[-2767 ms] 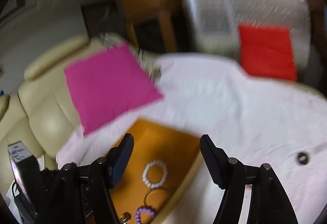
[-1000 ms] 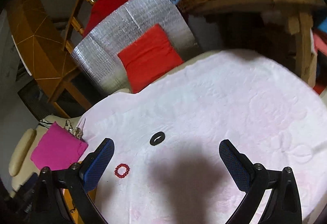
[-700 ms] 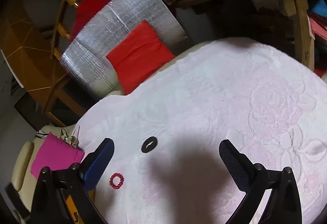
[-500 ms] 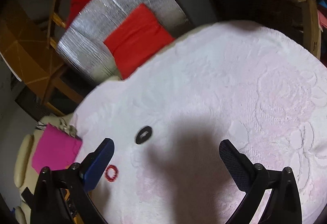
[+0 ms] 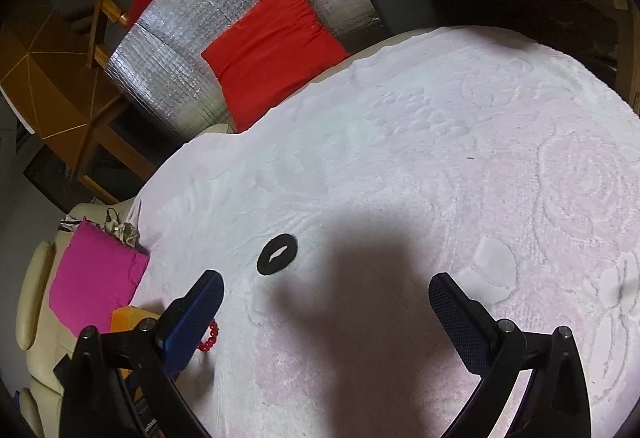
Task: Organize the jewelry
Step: 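Withdraw both tools from the box toward the red bead bracelet and black ring, then grasp the red bead bracelet with the left tool while the right tool grasps the black ring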
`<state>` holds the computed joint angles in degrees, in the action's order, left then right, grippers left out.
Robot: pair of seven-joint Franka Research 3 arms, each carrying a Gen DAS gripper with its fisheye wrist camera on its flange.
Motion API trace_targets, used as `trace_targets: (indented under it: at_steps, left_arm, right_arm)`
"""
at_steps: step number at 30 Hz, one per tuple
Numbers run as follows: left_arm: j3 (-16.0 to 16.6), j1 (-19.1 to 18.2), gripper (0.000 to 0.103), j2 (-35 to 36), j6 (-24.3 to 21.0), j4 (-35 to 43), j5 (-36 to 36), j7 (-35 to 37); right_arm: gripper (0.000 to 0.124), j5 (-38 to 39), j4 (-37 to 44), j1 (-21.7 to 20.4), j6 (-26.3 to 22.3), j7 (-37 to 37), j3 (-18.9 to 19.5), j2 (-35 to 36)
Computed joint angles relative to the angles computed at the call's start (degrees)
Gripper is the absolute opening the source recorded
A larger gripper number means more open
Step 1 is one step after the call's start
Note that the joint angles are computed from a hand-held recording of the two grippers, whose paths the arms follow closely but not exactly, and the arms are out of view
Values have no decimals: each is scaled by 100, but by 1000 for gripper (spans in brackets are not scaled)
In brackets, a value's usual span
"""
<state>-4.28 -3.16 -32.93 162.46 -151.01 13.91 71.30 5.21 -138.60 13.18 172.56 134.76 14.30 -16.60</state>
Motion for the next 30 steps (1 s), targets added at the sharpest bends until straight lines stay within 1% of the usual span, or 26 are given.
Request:
trace_targets:
  at_steps: [2, 4, 5, 6, 7, 9, 10, 11, 12, 14, 15, 16, 17, 18, 19, 20, 21, 23, 25, 26, 27, 29, 30]
  left_arm:
    - [-22, 34, 87, 70, -9, 51, 50, 25]
    - [-100, 104, 87, 181, 1, 117, 126, -14]
    - [-136, 145, 87, 209, -2, 136, 169, -46]
    - [-187, 206, 87, 239, -3, 157, 229, -99]
    - [-237, 270, 87, 277, -4, 184, 299, -155]
    - [-336, 395, 87, 333, -19, 224, 445, -295]
    - [-359, 434, 87, 368, -45, 249, 505, -348]
    - [-354, 439, 87, 405, -74, 280, 538, -375]
    - [-337, 437, 87, 456, -107, 317, 561, -389]
    - [-285, 405, 87, 506, -126, 345, 576, -390]
    - [-249, 374, 87, 533, -128, 360, 565, -365]
    - [-195, 323, 87, 543, -134, 365, 530, -314]
    - [-116, 245, 87, 552, -132, 362, 452, -240]
    - [-6, 129, 87, 555, -145, 356, 319, -129]
    - [40, 82, 87, 563, -160, 357, 240, -62]
    - [93, 26, 87, 576, -188, 362, 153, 27]
    - [147, -29, 87, 582, -201, 359, 58, 117]
    - [311, -192, 87, 616, -213, 371, -233, 324]
    - [440, -326, 87, 651, -228, 382, -531, 541]
    - [458, -346, 86, 670, -233, 391, -634, 610]
    - [492, -381, 84, 692, -226, 399, -746, 700]
    - [635, -543, 66, 748, -186, 415, -1040, 997]
    - [660, -587, 62, 757, -172, 420, -1160, 1105]
  right_arm:
    - [103, 204, 20, 237, 206, -275, -204, 108]
    - [103, 563, 84, 598, 379, -706, -497, 240]
    - [103, 881, 139, 899, 455, -1035, -736, 328]
    - [102, 1368, 210, 1352, 572, -1520, -1089, 436]
    - [100, 1817, 305, 1716, 623, -1971, -1367, 537]
    - [96, 2413, 533, 2068, 612, -2575, -1606, 755]
    - [91, 2659, 672, 2160, 540, -2831, -1663, 876]
    - [85, 2809, 807, 2166, 443, -2978, -1654, 994]
    - [83, 2757, 908, 2061, 345, -2923, -1569, 1093]
    - [78, 2388, 1130, 1792, 184, -2575, -1352, 1337]
    - [76, 2009, 1224, 1648, 97, -2251, -1251, 1441]
    - [69, 1232, 1362, 1455, -55, -1611, -1140, 1575]
    - [61, 857, 1423, 1354, -128, -1340, -1081, 1631]
    - [58, 304, 1539, 1254, -263, -939, -1033, 1722]
    - [57, -426, 1687, 1179, -493, -362, -1016, 1816]
    - [57, -926, 1814, 1148, -678, 22, -1015, 1899]
    - [55, -1301, 1927, 1140, -811, 296, -1020, 1983]
    - [39, -1897, 2186, 1176, -1195, 669, -1050, 2143]
    - [32, -2505, 2374, 1252, -1491, 1043, -1108, 2234]
    - [28, -2670, 2435, 1270, -1594, 1146, -1116, 2259]
    - [26, -2798, 2478, 1282, -1678, 1203, -1116, 2275]
    - [13, -3079, 2534, 1308, -1773, 1295, -1117, 2294]
    - [12, -3105, 2518, 1296, -1744, 1277, -1106, 2281]
